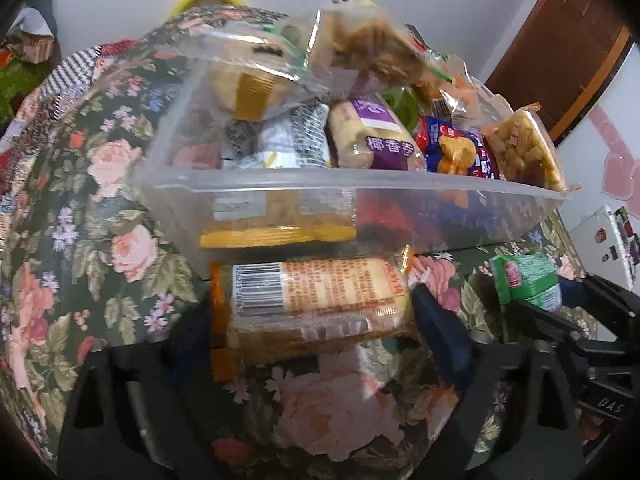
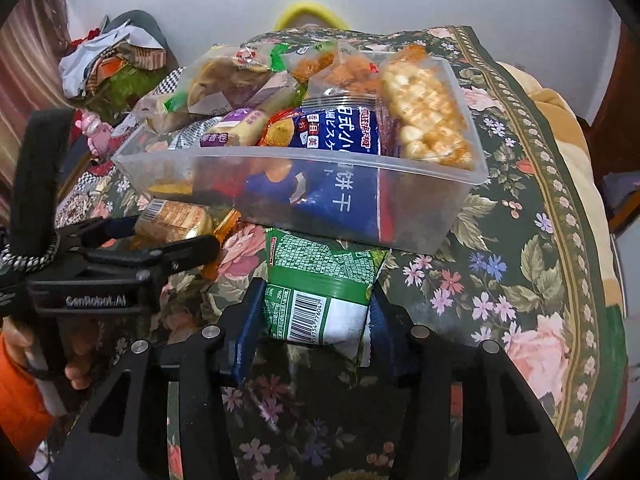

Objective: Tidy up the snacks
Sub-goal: 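Place the biscuit pack into the box while right places green chip bag in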

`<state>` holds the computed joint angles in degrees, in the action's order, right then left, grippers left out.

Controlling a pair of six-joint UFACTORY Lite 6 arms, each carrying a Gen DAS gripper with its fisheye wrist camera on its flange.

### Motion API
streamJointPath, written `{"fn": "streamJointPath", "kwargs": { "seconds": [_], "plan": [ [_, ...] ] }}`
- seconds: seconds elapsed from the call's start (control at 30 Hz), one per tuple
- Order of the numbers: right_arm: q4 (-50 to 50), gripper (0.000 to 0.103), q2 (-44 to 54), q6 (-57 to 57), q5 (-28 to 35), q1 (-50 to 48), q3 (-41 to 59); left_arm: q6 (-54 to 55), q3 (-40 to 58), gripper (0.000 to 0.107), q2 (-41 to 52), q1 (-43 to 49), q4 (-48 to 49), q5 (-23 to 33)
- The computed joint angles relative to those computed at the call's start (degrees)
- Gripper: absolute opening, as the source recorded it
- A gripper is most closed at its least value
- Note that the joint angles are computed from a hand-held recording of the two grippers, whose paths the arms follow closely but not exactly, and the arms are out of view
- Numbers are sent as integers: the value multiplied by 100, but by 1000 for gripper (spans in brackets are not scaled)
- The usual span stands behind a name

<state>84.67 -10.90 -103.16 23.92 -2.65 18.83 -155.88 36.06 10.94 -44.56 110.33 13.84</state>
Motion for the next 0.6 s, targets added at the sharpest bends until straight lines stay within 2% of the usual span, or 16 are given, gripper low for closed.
{"fn": "streamJointPath", "kwargs": {
  "seconds": [0.13,0.3,0.4,0.5,0.6],
  "plan": [
    [-419,45,-348,404,164,-124,-73,110,-296,77,-418,-133,-258,31],
    [-955,45,-881,983,413,-267,-125,2087,-696,77,-1449,-687,-2472,626],
    [-1198,45,-1130,1221,588,-410,-103,3008,-734,77,-2020,-1013,-3423,1079],
    [-1357,45,-1357,1404,750,-529,-70,3557,-475,77,-2284,-1398,-4038,1621],
    [-1377,45,-1438,1468,852,-593,47,3938,-241,77,-2437,-1307,-4162,1743]
  ]
}}
